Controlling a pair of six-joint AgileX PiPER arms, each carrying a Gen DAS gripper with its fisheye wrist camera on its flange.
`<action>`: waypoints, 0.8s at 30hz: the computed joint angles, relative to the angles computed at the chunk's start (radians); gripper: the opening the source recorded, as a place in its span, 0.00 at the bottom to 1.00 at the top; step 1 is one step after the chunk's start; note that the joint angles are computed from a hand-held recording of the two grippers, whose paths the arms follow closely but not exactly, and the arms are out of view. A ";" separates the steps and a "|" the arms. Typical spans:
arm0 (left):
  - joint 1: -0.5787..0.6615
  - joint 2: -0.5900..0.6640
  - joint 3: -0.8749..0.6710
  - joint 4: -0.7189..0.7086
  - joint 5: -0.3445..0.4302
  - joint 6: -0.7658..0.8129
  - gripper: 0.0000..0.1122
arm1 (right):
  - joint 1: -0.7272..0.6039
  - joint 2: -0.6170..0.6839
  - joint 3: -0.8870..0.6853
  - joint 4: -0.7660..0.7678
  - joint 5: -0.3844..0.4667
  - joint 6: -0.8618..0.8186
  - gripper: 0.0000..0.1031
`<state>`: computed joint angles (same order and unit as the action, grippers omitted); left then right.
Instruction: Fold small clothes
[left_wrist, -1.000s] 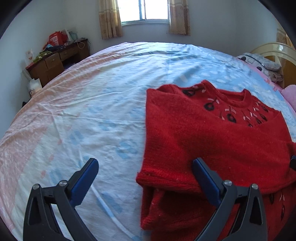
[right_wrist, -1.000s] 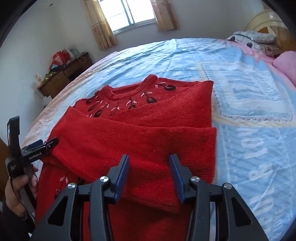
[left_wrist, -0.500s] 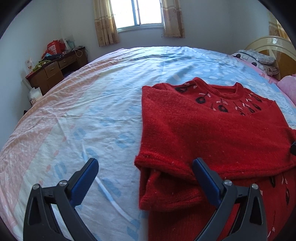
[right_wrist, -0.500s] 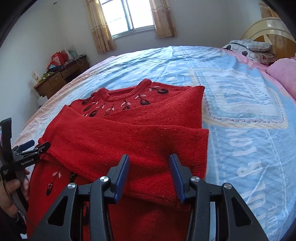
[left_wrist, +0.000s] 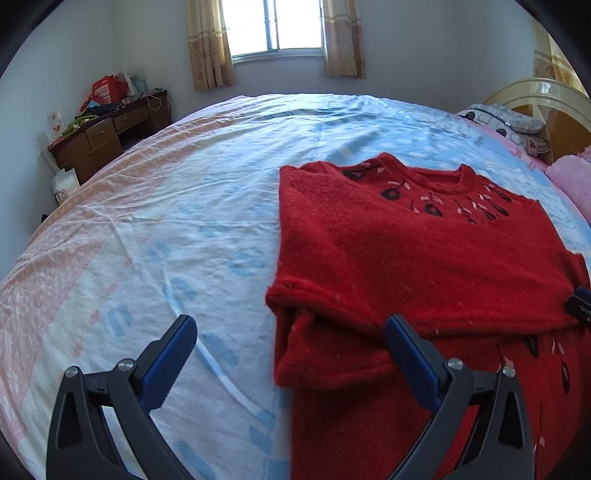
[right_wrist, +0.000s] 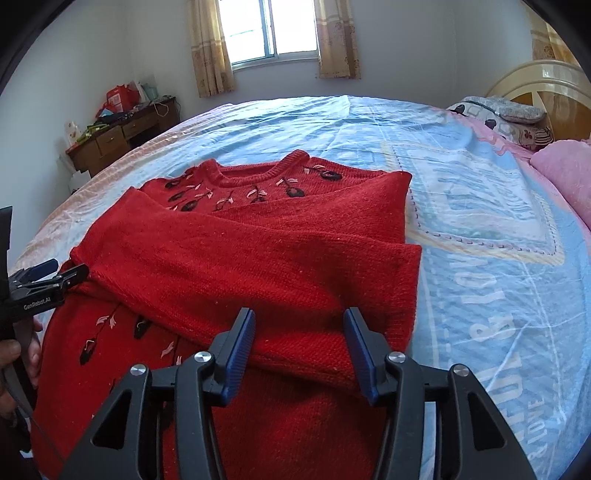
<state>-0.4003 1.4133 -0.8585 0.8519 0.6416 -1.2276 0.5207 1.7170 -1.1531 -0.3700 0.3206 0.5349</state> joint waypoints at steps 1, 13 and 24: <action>-0.007 -0.001 0.003 0.006 0.005 -0.006 0.92 | 0.002 0.000 0.002 -0.009 -0.002 0.011 0.52; -0.073 -0.041 0.043 0.074 0.059 -0.082 0.92 | 0.018 -0.021 0.033 -0.099 -0.009 0.120 0.55; -0.132 -0.075 0.068 0.080 0.093 -0.089 0.92 | 0.048 -0.091 0.092 -0.309 0.005 0.373 0.59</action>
<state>-0.5322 1.3387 -0.7900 0.9321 0.7346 -1.3169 0.5691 1.6258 -1.0607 -0.6793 0.3251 0.9079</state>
